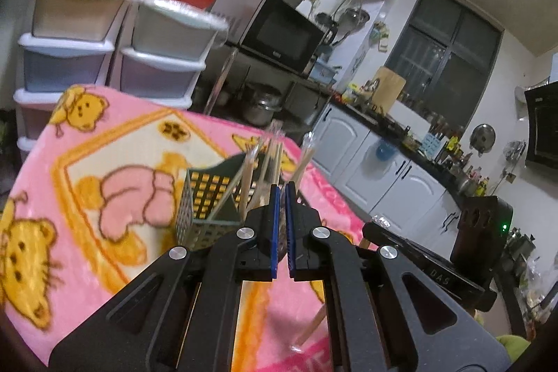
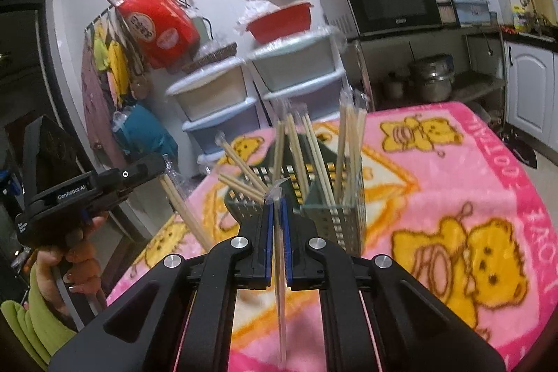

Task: Organize utensils
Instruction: 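Lift the chopsticks with both tools and carry them over the caddy, then lower the held chopsticks with both tools into the caddy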

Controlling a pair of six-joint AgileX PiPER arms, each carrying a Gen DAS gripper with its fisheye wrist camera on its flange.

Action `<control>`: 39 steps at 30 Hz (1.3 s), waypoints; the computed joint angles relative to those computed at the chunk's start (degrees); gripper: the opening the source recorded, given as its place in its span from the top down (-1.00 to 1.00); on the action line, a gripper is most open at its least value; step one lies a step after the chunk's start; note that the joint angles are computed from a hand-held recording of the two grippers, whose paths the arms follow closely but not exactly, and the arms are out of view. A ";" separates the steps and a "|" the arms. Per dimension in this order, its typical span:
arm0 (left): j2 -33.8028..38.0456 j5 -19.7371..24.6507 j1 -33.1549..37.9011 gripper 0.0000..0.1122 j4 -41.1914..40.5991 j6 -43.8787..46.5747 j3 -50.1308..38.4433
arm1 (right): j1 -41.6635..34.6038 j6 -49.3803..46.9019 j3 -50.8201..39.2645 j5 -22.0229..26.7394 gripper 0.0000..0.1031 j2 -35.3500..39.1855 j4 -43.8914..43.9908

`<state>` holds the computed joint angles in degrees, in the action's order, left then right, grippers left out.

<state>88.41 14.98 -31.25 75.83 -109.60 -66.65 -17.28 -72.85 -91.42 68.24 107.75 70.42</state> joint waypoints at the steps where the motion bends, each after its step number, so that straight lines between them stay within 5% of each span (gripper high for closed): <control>1: -0.31 0.24 0.00 0.97 -0.11 0.42 -0.23 | 0.01 -0.08 -0.23 -0.01 0.90 -0.24 0.48; 39: -2.47 4.12 3.22 0.97 -8.23 16.90 -14.70 | 4.16 -2.87 -12.53 -10.39 0.90 -1.88 12.79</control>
